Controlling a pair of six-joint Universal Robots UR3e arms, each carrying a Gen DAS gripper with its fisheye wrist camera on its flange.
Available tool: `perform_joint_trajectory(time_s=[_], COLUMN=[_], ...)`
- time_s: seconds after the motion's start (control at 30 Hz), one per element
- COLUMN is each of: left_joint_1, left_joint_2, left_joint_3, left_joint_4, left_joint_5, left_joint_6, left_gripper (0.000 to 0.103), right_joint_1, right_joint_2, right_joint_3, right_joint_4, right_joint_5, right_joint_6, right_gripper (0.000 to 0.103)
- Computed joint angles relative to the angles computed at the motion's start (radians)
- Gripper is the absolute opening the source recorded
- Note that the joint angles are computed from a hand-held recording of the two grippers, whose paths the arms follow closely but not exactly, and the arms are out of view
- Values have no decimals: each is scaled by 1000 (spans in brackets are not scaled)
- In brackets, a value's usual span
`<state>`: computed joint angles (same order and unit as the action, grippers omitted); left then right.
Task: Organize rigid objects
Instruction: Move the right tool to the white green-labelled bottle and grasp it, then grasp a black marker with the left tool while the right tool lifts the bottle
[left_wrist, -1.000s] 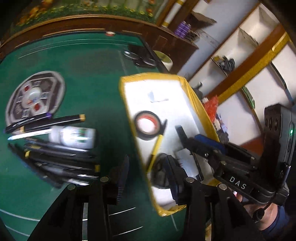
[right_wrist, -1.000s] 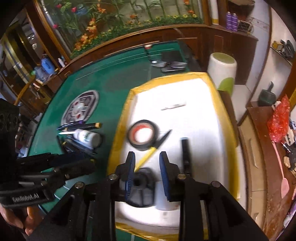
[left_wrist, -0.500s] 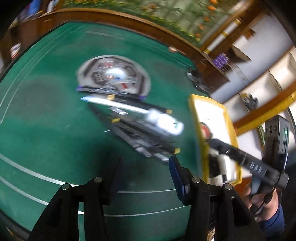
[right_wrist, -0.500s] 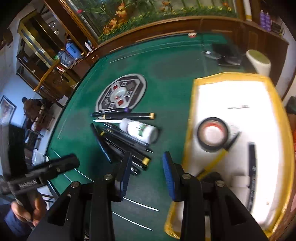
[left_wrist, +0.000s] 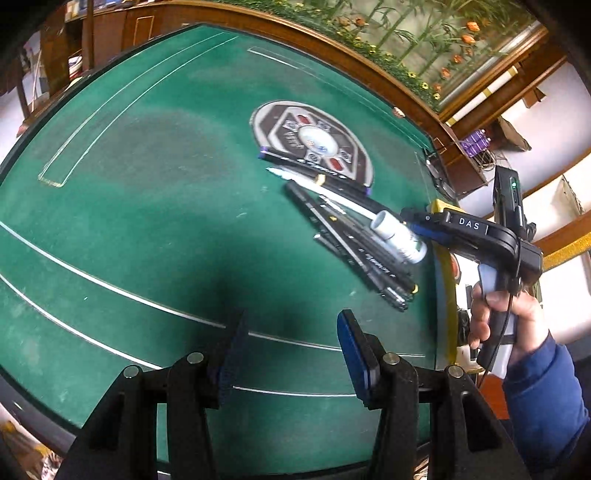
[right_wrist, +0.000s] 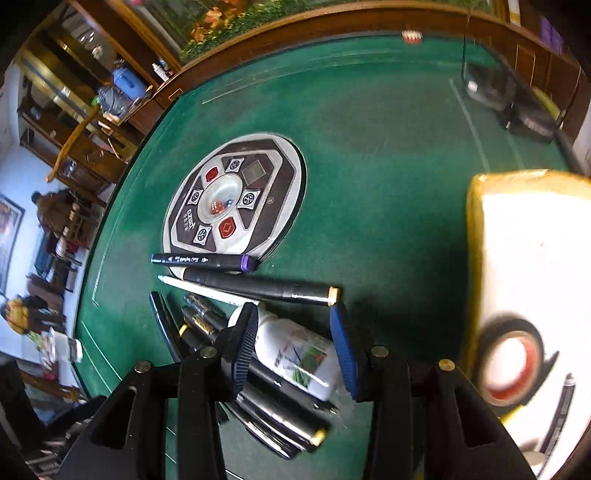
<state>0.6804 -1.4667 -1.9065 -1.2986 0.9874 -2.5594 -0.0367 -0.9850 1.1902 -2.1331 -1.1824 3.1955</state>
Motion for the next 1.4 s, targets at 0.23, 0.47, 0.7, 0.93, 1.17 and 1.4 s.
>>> perform_joint_trajectory(time_s=[0.23, 0.47, 0.7, 0.93, 1.17, 1.4], left_joint_1=[-2, -78, -163, -270, -329, -335], left_joint_2=[-54, -131, -238, -435, -559, -518], left_joint_3=[26, 80, 197, 415, 487, 416], left_joint_4=[15, 46, 41, 58, 167, 205], left_joint_5=[4, 13, 23, 27, 109, 168], left_joint_6=[-6, -37, -83, -273, -392, -253], left_gripper=[53, 53, 68, 68, 66, 20], right_joint_1=[7, 90, 64, 37, -6, -24], right_joint_2=[-41, -116, -161, -209, -279, -282], right_joint_3=[111, 238, 213, 257, 345, 354], right_joint_4=[-22, -108, -12, -44, -69, -79], right_joint_5=[90, -1, 6, 27, 39, 29], right_joint_6=[41, 17, -57, -34, -36, -40], right_gripper=[47, 46, 51, 53, 53, 53])
